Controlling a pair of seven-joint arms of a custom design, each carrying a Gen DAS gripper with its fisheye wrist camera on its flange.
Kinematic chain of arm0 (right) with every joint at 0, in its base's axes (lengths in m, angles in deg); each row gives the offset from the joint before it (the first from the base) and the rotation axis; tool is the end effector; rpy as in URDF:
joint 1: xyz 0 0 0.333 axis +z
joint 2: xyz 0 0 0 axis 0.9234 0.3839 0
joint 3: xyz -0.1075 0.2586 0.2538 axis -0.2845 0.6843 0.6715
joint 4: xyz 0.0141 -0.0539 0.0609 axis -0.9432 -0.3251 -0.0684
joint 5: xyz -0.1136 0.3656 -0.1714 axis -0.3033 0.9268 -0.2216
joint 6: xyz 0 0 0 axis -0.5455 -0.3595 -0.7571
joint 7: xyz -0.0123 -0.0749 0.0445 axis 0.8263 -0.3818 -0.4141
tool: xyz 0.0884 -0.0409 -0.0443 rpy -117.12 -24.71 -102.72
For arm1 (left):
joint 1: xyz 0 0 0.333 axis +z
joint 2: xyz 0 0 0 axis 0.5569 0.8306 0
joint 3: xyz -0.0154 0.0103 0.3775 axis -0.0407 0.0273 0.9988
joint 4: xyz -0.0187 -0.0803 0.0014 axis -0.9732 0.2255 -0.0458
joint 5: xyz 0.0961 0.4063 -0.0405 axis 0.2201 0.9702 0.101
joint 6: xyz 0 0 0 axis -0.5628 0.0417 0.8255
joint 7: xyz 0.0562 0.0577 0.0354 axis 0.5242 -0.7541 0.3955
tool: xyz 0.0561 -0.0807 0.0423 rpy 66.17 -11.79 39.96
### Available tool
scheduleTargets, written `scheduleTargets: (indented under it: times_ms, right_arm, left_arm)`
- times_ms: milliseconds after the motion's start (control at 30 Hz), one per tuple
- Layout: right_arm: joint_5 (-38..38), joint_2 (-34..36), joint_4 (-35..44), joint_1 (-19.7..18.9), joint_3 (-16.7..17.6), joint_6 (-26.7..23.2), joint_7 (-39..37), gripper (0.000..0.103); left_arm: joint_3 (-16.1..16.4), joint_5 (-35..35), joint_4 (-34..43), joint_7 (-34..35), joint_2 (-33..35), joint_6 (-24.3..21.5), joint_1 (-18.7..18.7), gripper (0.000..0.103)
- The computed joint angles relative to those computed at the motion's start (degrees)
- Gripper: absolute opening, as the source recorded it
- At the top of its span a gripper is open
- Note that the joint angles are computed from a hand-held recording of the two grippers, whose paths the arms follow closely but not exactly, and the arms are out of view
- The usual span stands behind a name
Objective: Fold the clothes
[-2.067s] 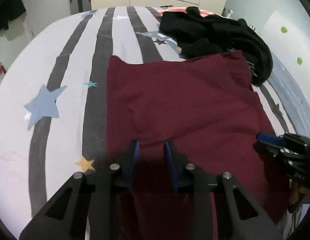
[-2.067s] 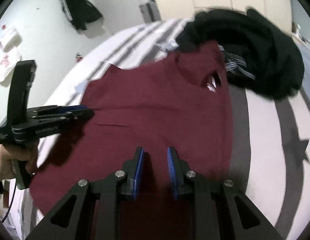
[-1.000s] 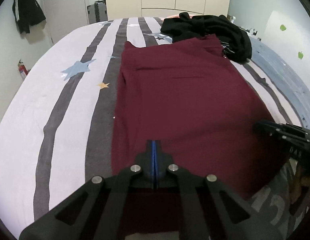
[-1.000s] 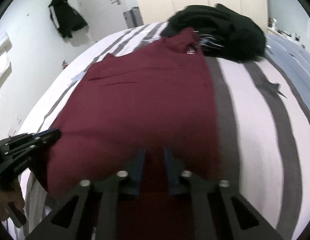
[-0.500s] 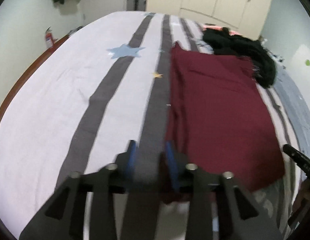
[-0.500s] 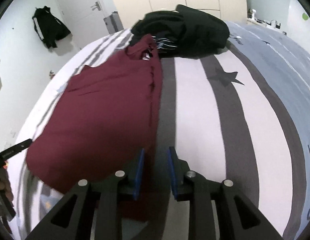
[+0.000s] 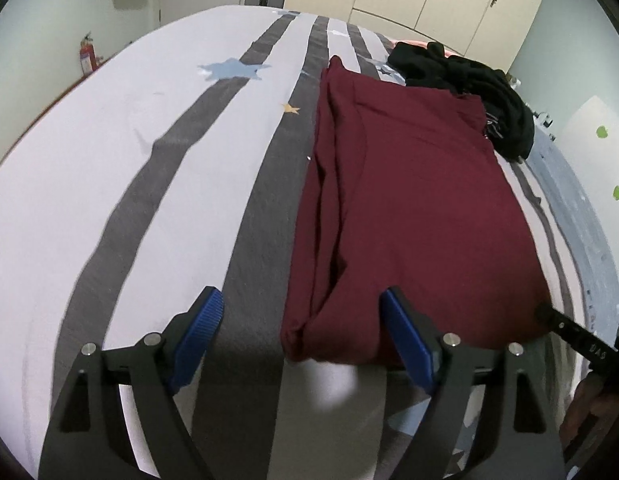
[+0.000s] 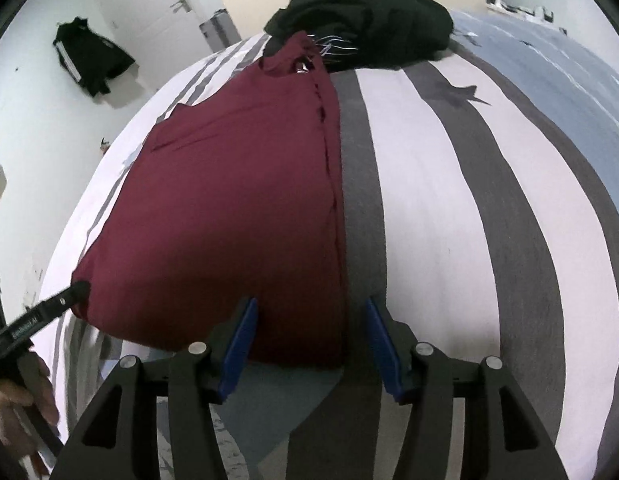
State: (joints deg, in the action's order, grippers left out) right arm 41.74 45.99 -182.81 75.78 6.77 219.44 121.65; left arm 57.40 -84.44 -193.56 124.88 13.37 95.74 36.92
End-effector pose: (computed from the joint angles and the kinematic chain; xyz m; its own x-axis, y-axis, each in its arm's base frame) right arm 0.5758 0.1042 0.5008 -0.3155 -0.9041 -0.2884 -0.7637 0.4222 -0.4883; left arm 0.6681 -0.0836 0.4995 -0.2420 -0.9435 0.2265 -0.8430 0.0889 -0.5305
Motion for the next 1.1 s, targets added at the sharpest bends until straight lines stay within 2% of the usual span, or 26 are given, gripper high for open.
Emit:
scheduleTargets:
  times_ms: [167, 300, 467, 533, 567, 700, 933, 1100]
  right_arm:
    - [3.86, -1.58, -1.95, 0.26, 0.05, 0.74, -1.9, 0.052]
    - [7.23, -1.45, -2.19, 0.3, 0.17, 1.3, -4.43, 0.054]
    - [12.3, -0.73, -2.39, 0.73, -0.14, 3.35, -9.46, 0.055]
    - [14.83, -0.59, -2.23, 0.92, -0.25, 3.7, -11.61, 0.055]
    - [15.96, -0.52, -2.09, 0.99, -0.29, 3.76, -12.56, 0.051]
    - [13.79, 0.12, -0.39, 0.82, -0.13, 1.33, -13.33, 0.019]
    - [14.43, -1.61, -0.14, 0.95, 0.0, 0.08, -15.18, 0.012]
    - [15.64, -5.85, -2.42, 1.31, 0.78, -2.03, -15.91, 0.012]
  left_arm:
    - [-0.58, -4.36, -0.94, 4.7, -1.16, -2.55, 0.43, 0.08]
    - [-0.4, -6.19, -0.54, 6.36, -0.15, -3.04, 0.24, 0.073]
    - [-0.84, -11.01, 1.06, 8.58, 0.79, -6.37, 1.15, 0.04]
    - [-0.78, -11.76, 1.13, 9.12, 0.75, -6.88, 1.13, 0.032]
    - [-0.76, -12.56, 1.29, 9.31, 0.84, -7.41, 1.25, 0.029]
    - [-0.58, -14.52, 1.83, 10.26, 0.81, -9.19, 1.47, 0.02]
    - [0.4, -18.67, 1.23, 12.31, -1.72, -11.14, 1.82, 0.017]
    - [2.7, -19.33, -2.38, 13.72, -6.73, -14.53, 1.48, 0.016]
